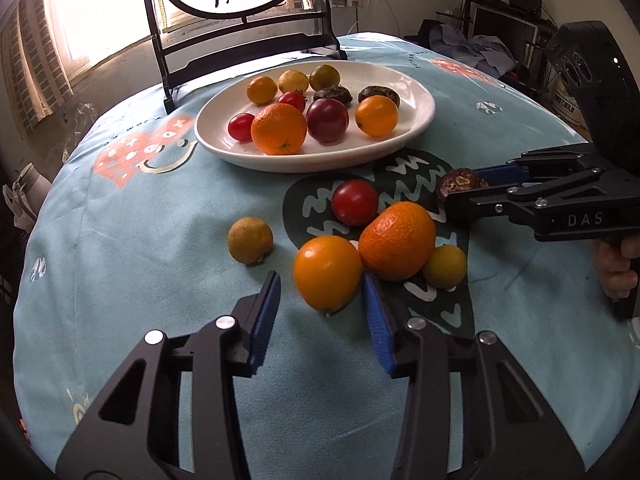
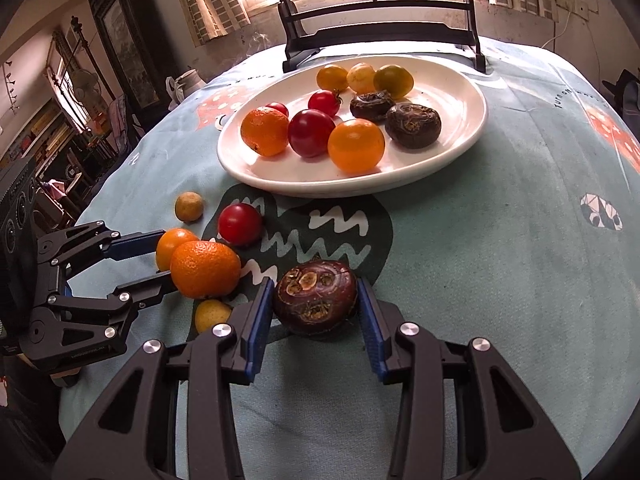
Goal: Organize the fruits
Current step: 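Grasp a third dark brown fruit with the right gripper while the left gripper grasps an orange, then place the brown fruit on the plate with the right gripper while the left gripper places the orange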
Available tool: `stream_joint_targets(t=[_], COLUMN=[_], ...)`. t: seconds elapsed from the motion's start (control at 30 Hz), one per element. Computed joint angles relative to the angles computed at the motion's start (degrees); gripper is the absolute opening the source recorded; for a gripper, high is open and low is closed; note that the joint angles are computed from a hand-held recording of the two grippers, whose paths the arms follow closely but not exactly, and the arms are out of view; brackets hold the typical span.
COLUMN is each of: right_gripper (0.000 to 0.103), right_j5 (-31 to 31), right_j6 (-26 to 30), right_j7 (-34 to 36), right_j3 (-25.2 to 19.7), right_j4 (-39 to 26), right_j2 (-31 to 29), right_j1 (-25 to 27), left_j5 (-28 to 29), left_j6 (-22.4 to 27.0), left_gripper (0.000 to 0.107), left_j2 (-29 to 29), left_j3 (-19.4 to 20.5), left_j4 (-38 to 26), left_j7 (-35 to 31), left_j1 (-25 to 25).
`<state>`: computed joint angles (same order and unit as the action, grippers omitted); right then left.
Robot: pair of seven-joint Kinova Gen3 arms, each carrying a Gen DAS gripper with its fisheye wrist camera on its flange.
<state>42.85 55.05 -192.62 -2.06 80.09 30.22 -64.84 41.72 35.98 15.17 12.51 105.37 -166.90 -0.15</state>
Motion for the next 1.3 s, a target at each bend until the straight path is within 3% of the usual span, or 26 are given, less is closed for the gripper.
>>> stream_joint_targets(t=[0.2, 0.33, 0.67, 0.77, 0.9, 1.0, 1.1, 1.17, 1.3], right_gripper=[0.042, 0.042, 0.042, 0.042, 0.042, 0.042, 0.042, 0.042, 0.042], right_j5=[0.1, 0.2, 1.7, 4.1, 8.9, 14.1, 19.6, 20.9, 25.5], right_j6=[0.1, 0.5, -0.7, -2.1, -4.9, -10.7, -14.9, -13.0, -5.1], right_j7=[0.4, 0.6, -1.2, -2.9, -6.5, -11.7, -17.9, -18.7, -22.5], right_j3=[-0.1, 0.0, 0.2, 0.5, 0.8, -0.5, 0.5, 2.3, 1.2], right_j4=[-0.2, -0.4, 0.7, 1.8, 4.2, 8.0, 10.9, 10.5, 9.4], right_j2=[0.0, 0.0, -0.6, -1.3, -2.5, -4.4, -5.9, -5.9, -5.2], right_j1=[-0.1, -0.3, -0.7, -1.6, -2.6, -1.0, -1.0, -2.6, -1.9], left_j5=[-0.6, -1.3, -1.7, 0.3, 7.8, 10.0, 10.0, 9.0, 5.5], left_j6=[-1.6, -1.1, -2.5, -2.1, 2.8, 7.3, 5.9, 6.3, 5.6], left_gripper=[0.043, 0.036, 0.036, 0.036, 0.036, 0.036, 0.036, 0.036, 0.036], left_j2=[0.7, 1.1, 0.2, -0.6, -1.5, -1.1, -1.3, -0.4, 2.7], left_j3=[0.1, 0.7, 0.9, 1.3, 0.9, -1.1, -2.0, -2.2, -1.9], left_j4=[-0.8, -1.3, -0.2, 0.4, 0.2, -2.0, -3.5, -6.1, -12.1], left_j7=[2.7, 4.0, 4.9, 3.3, -0.8, 1.2, 3.4, 6.7, 15.4], left_j1=[1.2, 1.2, 1.2, 0.0, -3.5, -3.6, -1.8, -0.7, 2.1])
